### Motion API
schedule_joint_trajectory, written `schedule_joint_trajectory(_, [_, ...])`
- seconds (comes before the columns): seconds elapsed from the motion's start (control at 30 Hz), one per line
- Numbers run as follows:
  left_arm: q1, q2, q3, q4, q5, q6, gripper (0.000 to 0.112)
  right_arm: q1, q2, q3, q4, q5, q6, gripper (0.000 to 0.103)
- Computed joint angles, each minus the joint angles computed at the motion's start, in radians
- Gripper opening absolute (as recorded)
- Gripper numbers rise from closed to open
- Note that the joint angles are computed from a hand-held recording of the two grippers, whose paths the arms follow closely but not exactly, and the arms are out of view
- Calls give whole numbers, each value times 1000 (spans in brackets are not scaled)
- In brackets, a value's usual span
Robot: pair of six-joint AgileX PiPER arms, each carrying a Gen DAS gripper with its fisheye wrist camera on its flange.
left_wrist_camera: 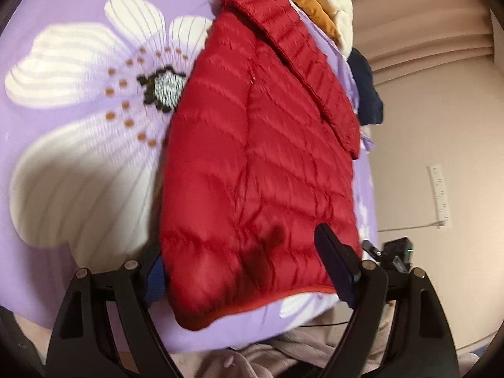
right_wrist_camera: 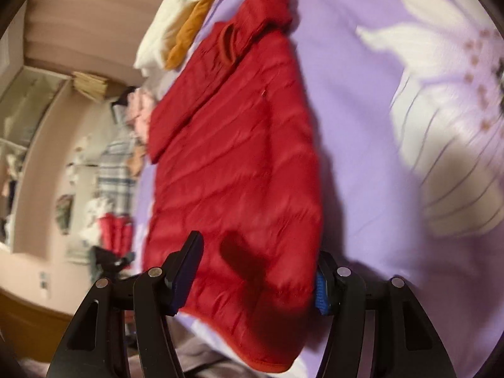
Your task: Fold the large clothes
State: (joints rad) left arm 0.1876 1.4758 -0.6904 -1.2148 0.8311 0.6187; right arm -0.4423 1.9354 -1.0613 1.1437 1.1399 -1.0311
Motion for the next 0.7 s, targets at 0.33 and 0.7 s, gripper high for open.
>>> schedule_joint_trajectory(0.33, [-27,39,-23,-74,9,9,84,34,33,-28,38,-3,22,60])
schedule_joint_trajectory(0.7, [-84,25,-7,-22,-97,-67,38,50,-42,13,-18,-91,12,50])
